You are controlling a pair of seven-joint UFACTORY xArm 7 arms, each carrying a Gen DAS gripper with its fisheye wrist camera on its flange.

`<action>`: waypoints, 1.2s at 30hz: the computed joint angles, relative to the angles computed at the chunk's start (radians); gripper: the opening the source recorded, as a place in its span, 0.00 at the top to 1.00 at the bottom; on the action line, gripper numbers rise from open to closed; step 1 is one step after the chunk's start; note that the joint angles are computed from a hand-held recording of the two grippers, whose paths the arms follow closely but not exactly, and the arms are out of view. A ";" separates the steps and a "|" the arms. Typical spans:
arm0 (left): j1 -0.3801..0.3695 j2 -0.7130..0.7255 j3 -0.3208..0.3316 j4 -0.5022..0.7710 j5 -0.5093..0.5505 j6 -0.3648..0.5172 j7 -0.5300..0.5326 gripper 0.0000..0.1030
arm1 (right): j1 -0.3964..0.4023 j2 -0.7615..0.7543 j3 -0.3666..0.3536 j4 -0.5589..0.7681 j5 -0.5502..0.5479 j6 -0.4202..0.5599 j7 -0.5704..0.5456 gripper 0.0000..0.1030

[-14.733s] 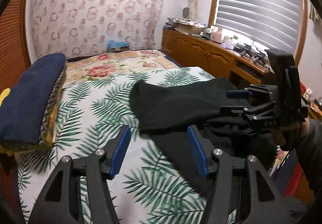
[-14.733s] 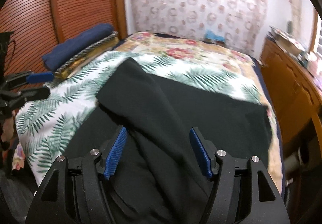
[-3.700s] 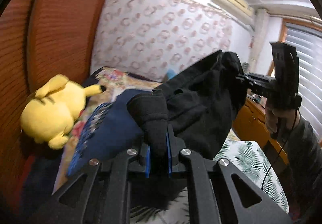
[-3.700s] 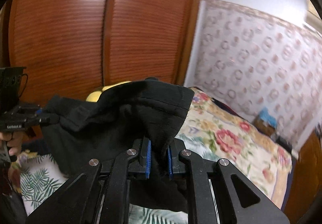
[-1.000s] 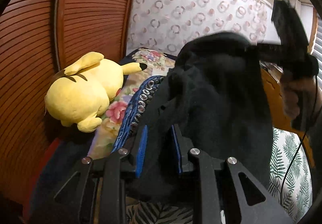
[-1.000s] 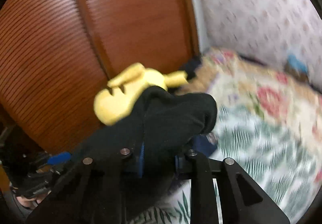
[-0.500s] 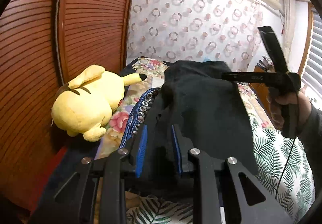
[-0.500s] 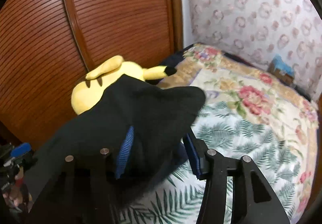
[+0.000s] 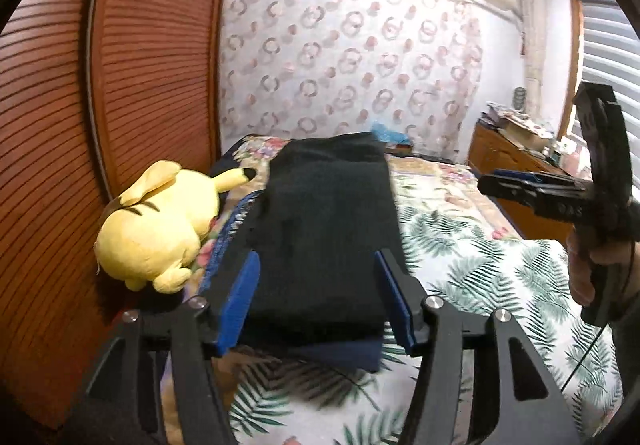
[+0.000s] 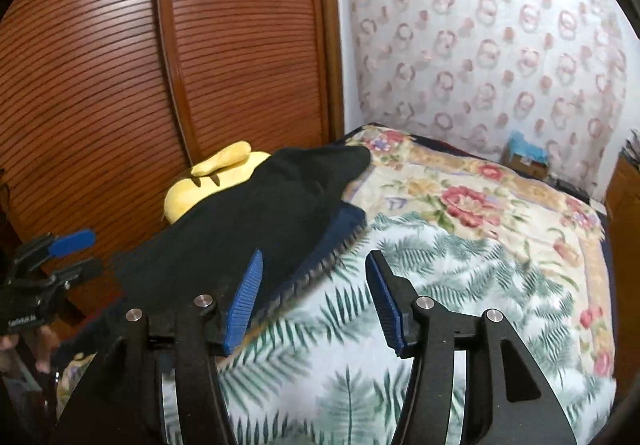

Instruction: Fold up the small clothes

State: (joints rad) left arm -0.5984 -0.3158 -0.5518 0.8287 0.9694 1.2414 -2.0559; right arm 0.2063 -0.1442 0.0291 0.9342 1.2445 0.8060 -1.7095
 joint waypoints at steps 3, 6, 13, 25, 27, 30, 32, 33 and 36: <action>-0.010 0.065 -0.027 0.064 0.035 0.031 -0.004 0.42 | -0.036 -0.090 -0.052 -0.084 0.019 0.029 -0.041 0.38; -0.045 0.155 -0.034 0.147 0.065 0.089 -0.005 0.42 | -0.069 -0.153 -0.104 -0.141 0.017 0.064 -0.059 0.27; -0.149 0.308 0.002 0.295 0.169 0.146 0.004 0.42 | -0.165 -0.293 -0.229 -0.270 0.028 0.086 -0.107 0.17; -0.347 0.488 0.109 0.513 0.249 0.258 0.048 0.42 | -0.315 -0.370 -0.380 -0.322 0.024 0.149 -0.128 0.17; -0.379 0.504 0.130 0.541 0.245 0.290 0.058 0.42 | -0.327 -0.376 -0.390 -0.327 0.025 0.156 -0.139 0.17; -0.413 0.498 0.165 0.541 0.239 0.285 0.060 0.42 | -0.341 -0.387 -0.399 -0.336 0.021 0.171 -0.147 0.17; -0.428 0.499 0.180 0.544 0.236 0.288 0.063 0.42 | -0.348 -0.384 -0.405 -0.332 0.010 0.188 -0.142 0.17; -0.434 0.499 0.185 0.545 0.235 0.291 0.064 0.42 | -0.350 -0.384 -0.404 -0.332 0.009 0.190 -0.141 0.17; -0.446 0.501 0.193 0.547 0.232 0.296 0.062 0.42 | -0.355 -0.381 -0.407 -0.328 0.011 0.198 -0.143 0.17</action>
